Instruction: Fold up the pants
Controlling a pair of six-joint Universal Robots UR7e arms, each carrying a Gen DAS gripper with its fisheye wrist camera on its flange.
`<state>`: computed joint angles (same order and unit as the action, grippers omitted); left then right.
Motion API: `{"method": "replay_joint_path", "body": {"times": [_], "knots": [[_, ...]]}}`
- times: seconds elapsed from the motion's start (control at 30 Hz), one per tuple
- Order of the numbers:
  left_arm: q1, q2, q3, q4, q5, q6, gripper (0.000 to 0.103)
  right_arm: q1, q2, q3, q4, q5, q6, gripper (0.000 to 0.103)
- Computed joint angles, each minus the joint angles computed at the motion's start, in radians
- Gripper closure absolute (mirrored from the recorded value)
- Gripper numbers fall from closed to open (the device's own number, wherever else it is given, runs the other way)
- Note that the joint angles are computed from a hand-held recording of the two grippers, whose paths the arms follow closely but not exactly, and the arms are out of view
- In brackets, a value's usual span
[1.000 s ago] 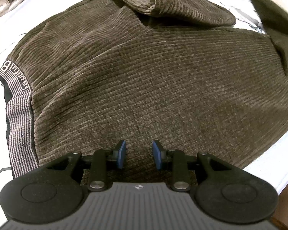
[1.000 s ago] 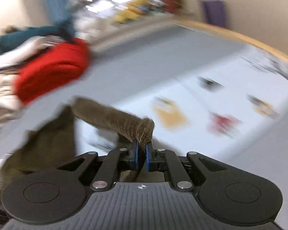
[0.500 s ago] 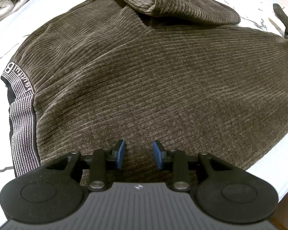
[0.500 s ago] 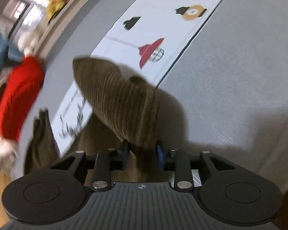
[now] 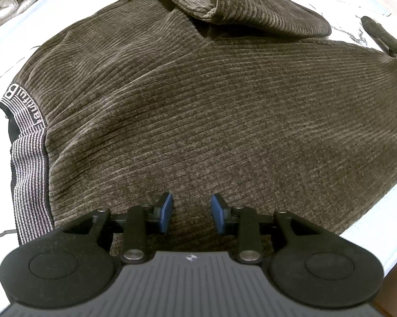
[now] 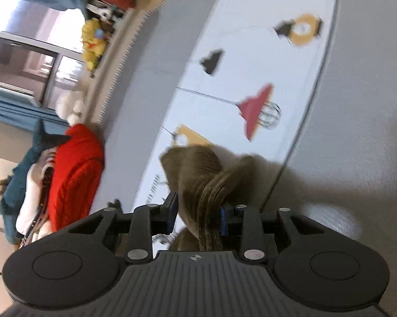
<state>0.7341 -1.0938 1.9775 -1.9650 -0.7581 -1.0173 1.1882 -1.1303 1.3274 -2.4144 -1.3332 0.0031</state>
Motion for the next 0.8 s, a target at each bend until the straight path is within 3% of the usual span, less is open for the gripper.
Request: {"method": "replay_joint_path", "body": {"times": [0.03,0.07,0.17,0.23,0.3,0.37,0.43,0.53,0.67,0.73,0.77,0.8], "knots": [[-0.001,0.001,0.000,0.001,0.001,-0.001,0.065,-0.003,-0.011,0.015,-0.037,0.025,-0.004,0.080],[-0.002,0.001,0.000,0.002,0.002,-0.001,0.065,-0.003,-0.025,0.036,-0.094,0.039,-0.012,0.096],[-0.004,0.003,0.000,0.004,0.003,-0.004,0.065,0.000,-0.079,0.147,-0.358,0.048,-0.068,0.096],[-0.004,0.003,0.000,0.001,0.003,-0.006,0.064,0.025,-0.120,0.244,-0.567,-0.068,-0.158,0.097],[-0.005,0.007,-0.004,0.009,0.004,-0.010,0.064,0.059,-0.125,0.300,-0.678,-0.251,-0.191,0.096],[-0.007,0.010,-0.008,0.019,0.006,-0.015,0.064,0.086,-0.108,0.295,-0.644,-0.461,-0.209,0.095],[-0.009,0.012,-0.010,0.028,0.008,-0.021,0.064,0.071,-0.094,0.250,-0.466,-0.578,-0.078,0.091],[-0.011,0.012,-0.010,0.031,0.010,-0.022,0.063,0.026,-0.080,0.202,-0.372,-0.583,0.076,0.091],[-0.009,0.005,-0.004,0.020,0.007,-0.017,0.063,-0.005,-0.053,0.133,-0.324,-0.552,0.100,0.078],[-0.008,0.002,-0.003,0.016,0.006,-0.014,0.063,-0.012,-0.036,0.106,-0.317,-0.559,0.109,0.078],[-0.008,0.001,-0.001,0.013,0.005,-0.013,0.063,-0.012,-0.028,0.090,-0.310,-0.560,0.106,0.090],[-0.008,-0.003,0.001,0.011,0.004,-0.014,0.062,-0.010,-0.026,0.088,-0.314,-0.569,0.089,0.092]]}}
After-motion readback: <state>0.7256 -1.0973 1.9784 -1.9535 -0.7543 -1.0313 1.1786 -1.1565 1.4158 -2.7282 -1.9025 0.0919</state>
